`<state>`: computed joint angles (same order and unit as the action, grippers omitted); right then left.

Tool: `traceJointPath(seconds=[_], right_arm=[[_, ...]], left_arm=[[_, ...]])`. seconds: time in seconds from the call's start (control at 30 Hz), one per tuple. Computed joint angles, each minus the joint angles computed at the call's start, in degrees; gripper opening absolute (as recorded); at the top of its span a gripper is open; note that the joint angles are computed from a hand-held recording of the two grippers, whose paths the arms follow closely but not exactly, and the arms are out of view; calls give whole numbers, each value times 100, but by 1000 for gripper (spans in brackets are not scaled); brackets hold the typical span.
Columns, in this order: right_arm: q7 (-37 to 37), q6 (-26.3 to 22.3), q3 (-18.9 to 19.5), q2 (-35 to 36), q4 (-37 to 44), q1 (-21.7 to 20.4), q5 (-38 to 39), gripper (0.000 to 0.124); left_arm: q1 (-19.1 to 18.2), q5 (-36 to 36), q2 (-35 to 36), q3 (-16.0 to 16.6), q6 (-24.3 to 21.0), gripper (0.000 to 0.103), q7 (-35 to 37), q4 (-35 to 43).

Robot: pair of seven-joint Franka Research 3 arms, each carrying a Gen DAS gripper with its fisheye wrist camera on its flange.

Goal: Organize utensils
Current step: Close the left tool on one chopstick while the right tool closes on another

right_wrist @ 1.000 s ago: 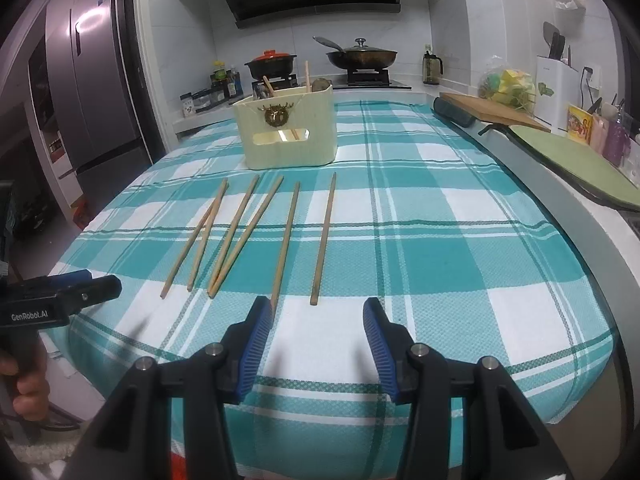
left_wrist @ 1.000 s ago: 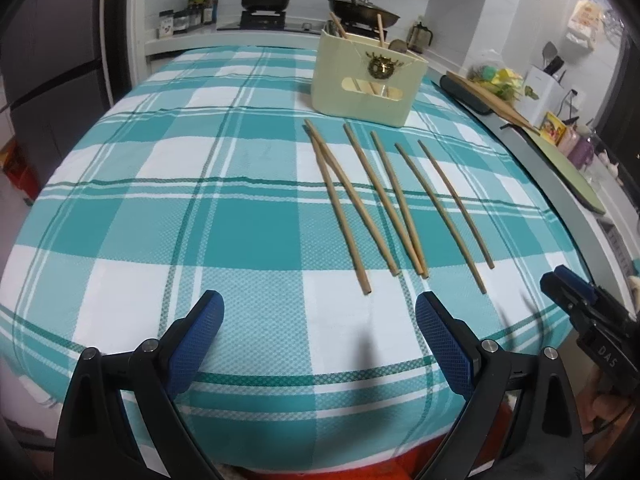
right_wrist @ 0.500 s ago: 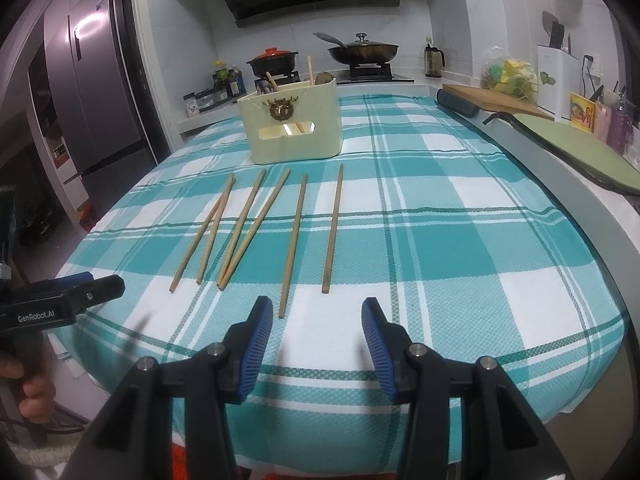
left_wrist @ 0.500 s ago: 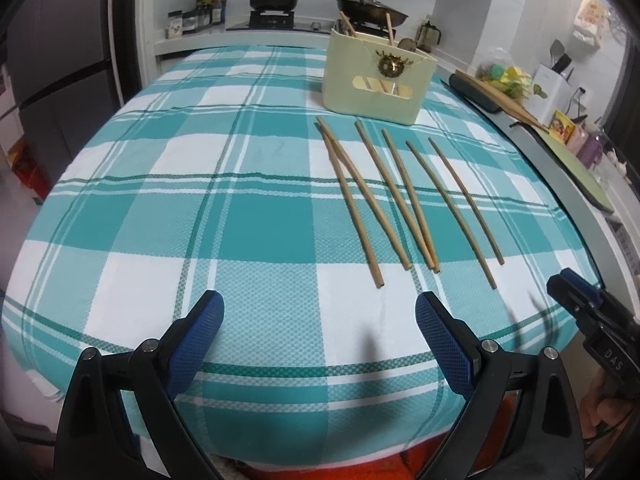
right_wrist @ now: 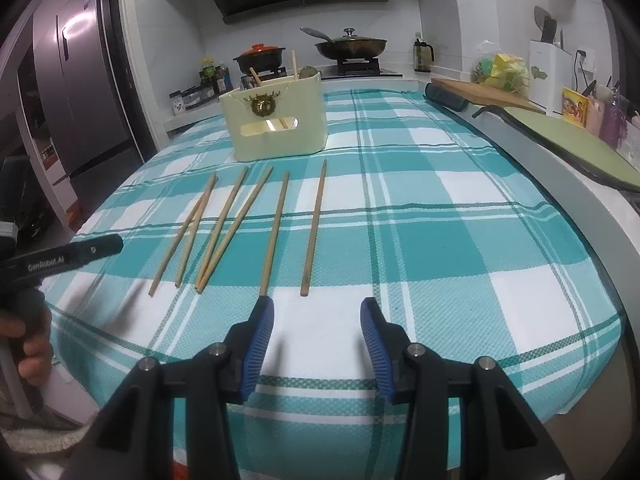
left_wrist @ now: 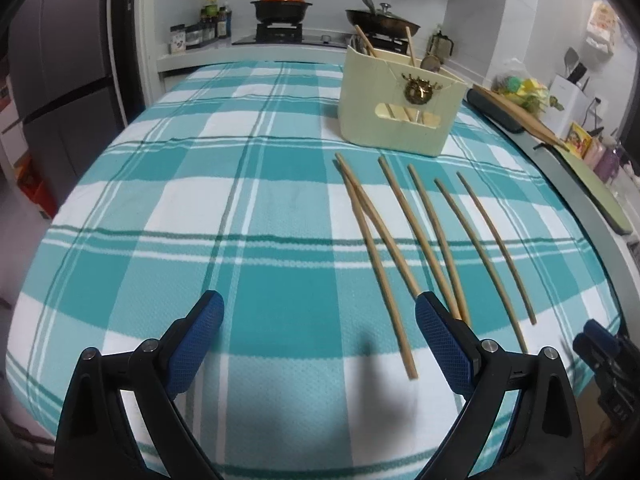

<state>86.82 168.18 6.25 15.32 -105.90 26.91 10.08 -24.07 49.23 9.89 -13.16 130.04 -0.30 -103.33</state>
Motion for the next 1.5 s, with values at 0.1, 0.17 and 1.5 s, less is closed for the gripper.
traceJointPath(seconds=[0.1, 0.17, 1.5], right_arm=[[40, -78, -42, 93, 151, 5, -39, 43], [-9, -164, -42, 201, 344, -24, -53, 42], [740, -1500, -574, 1622, 2377, 178, -1078, 23]], left_arm=[[108, -146, 261, 76, 90, 97, 289, 235], [148, -284, 457, 126, 115, 97, 513, 412], [26, -359, 388, 151, -546, 80, 407, 171]])
